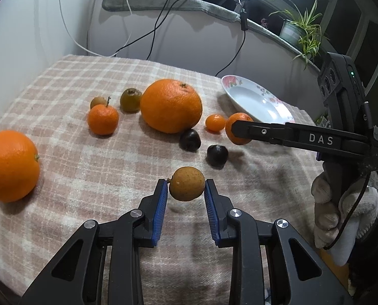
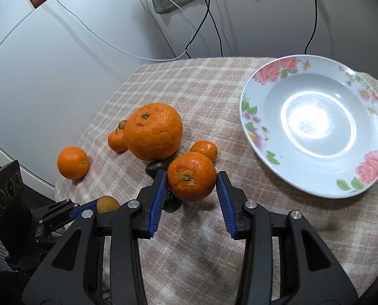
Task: Organize fruits
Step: 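Carry the longan and mandarin over the plate and open both grippers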
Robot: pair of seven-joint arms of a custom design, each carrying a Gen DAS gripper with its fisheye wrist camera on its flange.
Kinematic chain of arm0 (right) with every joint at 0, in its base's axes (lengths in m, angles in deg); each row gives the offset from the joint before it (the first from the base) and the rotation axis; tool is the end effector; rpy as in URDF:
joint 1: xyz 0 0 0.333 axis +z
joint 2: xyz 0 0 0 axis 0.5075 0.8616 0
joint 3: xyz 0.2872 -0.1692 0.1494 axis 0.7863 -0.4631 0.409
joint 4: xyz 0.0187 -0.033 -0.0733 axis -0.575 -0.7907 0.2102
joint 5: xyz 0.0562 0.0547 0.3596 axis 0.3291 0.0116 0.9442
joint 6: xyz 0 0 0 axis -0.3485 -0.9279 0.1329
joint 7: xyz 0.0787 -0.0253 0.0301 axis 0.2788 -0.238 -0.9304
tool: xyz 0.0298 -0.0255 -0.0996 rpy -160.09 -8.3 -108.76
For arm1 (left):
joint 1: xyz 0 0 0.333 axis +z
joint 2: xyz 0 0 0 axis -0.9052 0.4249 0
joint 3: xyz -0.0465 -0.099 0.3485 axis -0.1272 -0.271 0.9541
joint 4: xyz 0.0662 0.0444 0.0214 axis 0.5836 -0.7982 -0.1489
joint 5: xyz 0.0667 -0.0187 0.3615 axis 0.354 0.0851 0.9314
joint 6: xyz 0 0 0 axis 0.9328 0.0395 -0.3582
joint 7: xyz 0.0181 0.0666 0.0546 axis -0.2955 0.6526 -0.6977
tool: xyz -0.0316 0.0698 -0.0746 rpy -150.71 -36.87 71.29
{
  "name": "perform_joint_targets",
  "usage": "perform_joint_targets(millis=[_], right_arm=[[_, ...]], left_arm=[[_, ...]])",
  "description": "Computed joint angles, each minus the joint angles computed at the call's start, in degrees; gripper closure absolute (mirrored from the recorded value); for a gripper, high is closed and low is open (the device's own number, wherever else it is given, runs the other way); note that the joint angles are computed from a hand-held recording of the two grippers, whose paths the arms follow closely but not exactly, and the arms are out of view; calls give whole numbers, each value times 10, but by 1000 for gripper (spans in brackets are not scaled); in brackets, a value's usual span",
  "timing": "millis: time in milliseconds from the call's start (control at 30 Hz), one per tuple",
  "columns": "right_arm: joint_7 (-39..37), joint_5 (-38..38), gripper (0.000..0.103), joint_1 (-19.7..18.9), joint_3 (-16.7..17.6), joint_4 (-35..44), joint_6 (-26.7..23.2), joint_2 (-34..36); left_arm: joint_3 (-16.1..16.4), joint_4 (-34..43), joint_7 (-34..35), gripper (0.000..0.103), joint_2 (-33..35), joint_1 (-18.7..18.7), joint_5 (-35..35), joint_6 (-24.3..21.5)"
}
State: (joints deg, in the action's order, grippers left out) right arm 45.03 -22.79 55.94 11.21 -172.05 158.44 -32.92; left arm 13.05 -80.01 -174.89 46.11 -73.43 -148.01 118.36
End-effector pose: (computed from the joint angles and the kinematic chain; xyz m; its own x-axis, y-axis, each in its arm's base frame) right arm 0.5733 0.2653 0.2833 -0.0652 -0.9153 -0.3975 -0.7985 0.2867 -0.5293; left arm 0.5711 -0.1954 0.2743 -0.5938 -0.7523 0.2855 -0.7004 0.3086 -0.6435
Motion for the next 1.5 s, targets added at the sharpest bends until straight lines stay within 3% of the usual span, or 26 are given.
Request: perform_joint_targets(millis=[467, 633, 1100, 1500], right_arm=[[-57, 99, 61, 91, -95, -73, 30, -53], [-83, 143, 61, 106, -112, -90, 34, -61], [-154, 238, 61, 142, -163, -121, 32, -67], [-170, 250, 61, 132, -166, -119, 23, -57]], left_arm=[[-10, 31, 23, 75, -1, -15, 3, -20], [-20, 55, 16, 75, 11, -22, 21, -22], [-76, 132, -88, 75, 77, -27, 161, 9], [-125, 159, -176, 75, 118, -9, 284, 48]])
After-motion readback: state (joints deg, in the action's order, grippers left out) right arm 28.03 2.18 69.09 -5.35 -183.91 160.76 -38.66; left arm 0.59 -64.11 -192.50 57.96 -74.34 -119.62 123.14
